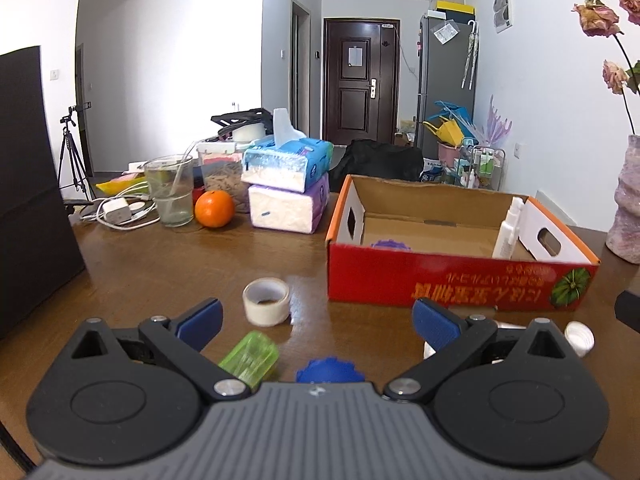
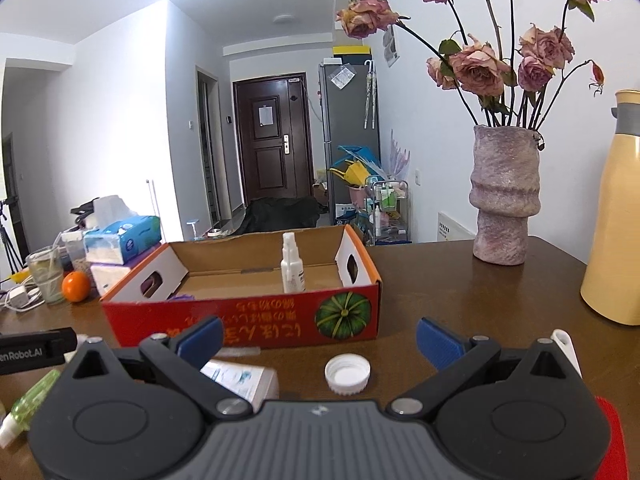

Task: Organize rigid objects
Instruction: 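Withdraw both grippers from the box back over the table, then grasp the small yellow-white box with the left gripper while the right gripper approaches the white bottle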

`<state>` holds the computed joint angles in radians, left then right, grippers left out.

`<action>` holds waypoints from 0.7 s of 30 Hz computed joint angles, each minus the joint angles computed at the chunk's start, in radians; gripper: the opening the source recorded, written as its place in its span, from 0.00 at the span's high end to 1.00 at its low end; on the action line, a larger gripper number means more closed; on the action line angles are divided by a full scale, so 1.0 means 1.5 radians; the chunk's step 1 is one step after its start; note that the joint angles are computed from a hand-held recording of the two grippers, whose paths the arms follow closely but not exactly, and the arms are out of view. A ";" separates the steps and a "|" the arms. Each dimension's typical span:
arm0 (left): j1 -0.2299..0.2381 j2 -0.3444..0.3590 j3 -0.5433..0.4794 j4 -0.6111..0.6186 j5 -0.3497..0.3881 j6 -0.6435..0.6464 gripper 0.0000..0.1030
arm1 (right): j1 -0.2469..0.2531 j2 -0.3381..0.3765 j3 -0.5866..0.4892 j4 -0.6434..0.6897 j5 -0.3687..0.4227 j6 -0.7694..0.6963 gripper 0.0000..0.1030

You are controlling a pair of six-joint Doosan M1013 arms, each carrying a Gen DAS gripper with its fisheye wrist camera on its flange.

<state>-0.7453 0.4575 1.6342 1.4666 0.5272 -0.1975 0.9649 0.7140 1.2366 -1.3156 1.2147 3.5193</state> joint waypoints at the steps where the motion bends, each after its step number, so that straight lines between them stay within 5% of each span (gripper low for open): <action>1: 0.000 -0.004 0.007 0.002 -0.001 -0.003 0.00 | 0.003 0.000 0.001 0.001 0.000 0.001 0.00; 21: 0.019 -0.062 0.104 0.013 0.012 -0.033 0.00 | 0.037 0.013 -0.001 0.030 0.018 0.020 0.00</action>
